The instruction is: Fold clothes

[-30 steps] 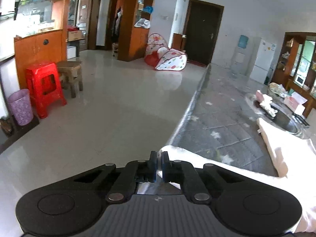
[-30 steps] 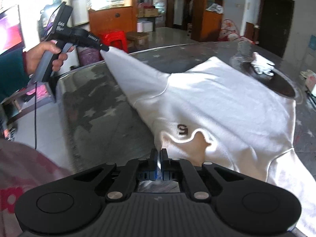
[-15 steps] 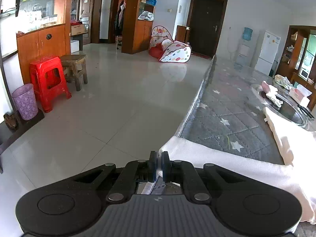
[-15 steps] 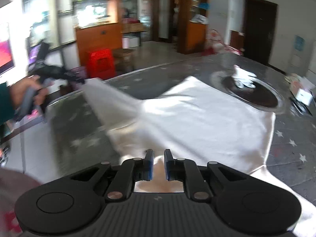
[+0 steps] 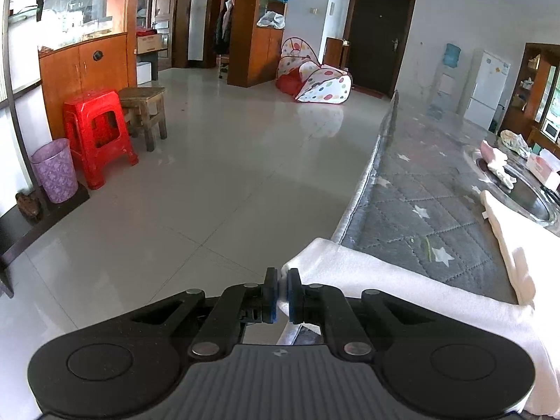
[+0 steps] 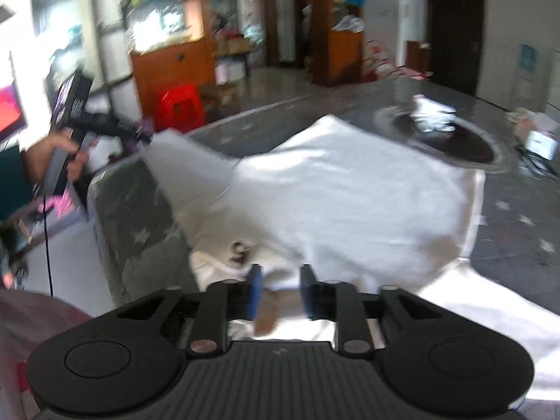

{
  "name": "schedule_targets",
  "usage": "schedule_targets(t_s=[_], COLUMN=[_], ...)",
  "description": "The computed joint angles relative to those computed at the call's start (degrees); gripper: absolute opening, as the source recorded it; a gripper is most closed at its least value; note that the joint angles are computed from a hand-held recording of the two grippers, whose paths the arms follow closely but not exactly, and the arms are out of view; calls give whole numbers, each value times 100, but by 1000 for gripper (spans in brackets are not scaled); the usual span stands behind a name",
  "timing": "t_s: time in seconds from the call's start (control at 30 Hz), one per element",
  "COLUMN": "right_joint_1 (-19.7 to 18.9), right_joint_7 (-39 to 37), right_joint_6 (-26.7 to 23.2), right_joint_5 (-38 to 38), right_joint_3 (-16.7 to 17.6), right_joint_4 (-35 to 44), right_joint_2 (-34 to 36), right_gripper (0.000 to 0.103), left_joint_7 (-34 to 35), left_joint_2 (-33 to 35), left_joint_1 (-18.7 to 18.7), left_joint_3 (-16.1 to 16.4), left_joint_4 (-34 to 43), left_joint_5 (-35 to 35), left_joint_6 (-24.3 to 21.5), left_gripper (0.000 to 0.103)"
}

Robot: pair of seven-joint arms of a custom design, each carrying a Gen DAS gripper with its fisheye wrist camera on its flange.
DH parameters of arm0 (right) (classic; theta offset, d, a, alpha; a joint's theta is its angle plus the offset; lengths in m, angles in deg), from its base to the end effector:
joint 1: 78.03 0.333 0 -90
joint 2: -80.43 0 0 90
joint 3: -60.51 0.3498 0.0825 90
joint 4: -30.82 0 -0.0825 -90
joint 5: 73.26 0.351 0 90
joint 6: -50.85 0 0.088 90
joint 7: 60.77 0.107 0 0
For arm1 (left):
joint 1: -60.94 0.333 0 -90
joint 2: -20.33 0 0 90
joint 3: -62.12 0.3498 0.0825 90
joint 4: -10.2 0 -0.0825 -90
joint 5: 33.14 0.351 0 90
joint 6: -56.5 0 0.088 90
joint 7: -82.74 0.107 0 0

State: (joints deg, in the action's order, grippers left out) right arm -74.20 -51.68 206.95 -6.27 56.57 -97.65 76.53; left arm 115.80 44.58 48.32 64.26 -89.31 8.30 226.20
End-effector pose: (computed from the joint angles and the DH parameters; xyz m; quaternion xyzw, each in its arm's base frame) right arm 0.5125 -0.0358 0.4923 -0.7651 0.4882 -0.1971 0.3707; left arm 0.6647 -0.1727 0.4659 -0.6866 0.5972 -0.3170 0.2674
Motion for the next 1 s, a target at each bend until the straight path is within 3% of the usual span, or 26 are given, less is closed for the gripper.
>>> schedule_targets(t_s=[0.23, 0.4, 0.47, 0.6, 0.8, 0.93, 1.0], right_joint_1=[-257, -548, -686, -831, -1056, -1072, -1122], right_joint_7=[430, 1279, 1323, 1975, 1043, 1447, 1666], right_joint_6=[1169, 1641, 1738, 2161, 1942, 1850, 1932], right_joint_5=[94, -424, -359, -861, 180, -168, -368], right_joint_3=[-130, -186, -180, -203, 7, -2, 30], right_joint_4=[39, 7, -19, -93, 416, 650, 706], right_joint_2=[261, 581, 610, 656, 820, 1124, 1271], right_gripper=[31, 34, 39, 39, 43, 43, 44], left_joint_7=[9, -129, -184, 53, 1269, 2555, 2952], left_joint_2=[-53, -160, -205, -232, -83, 199, 364], left_joint_1=[-19, -112, -129, -21, 255, 759, 831], left_joint_3=[10, 69, 71, -153, -906, -2016, -2349], left_joint_4=[-6, -28, -27, 51, 207, 384, 515], left_joint_5=[-1, 217, 327, 240, -583, -1561, -1857], left_joint_6=[-64, -97, -99, -60, 307, 326, 294], left_gripper=[10, 11, 11, 11, 14, 14, 14])
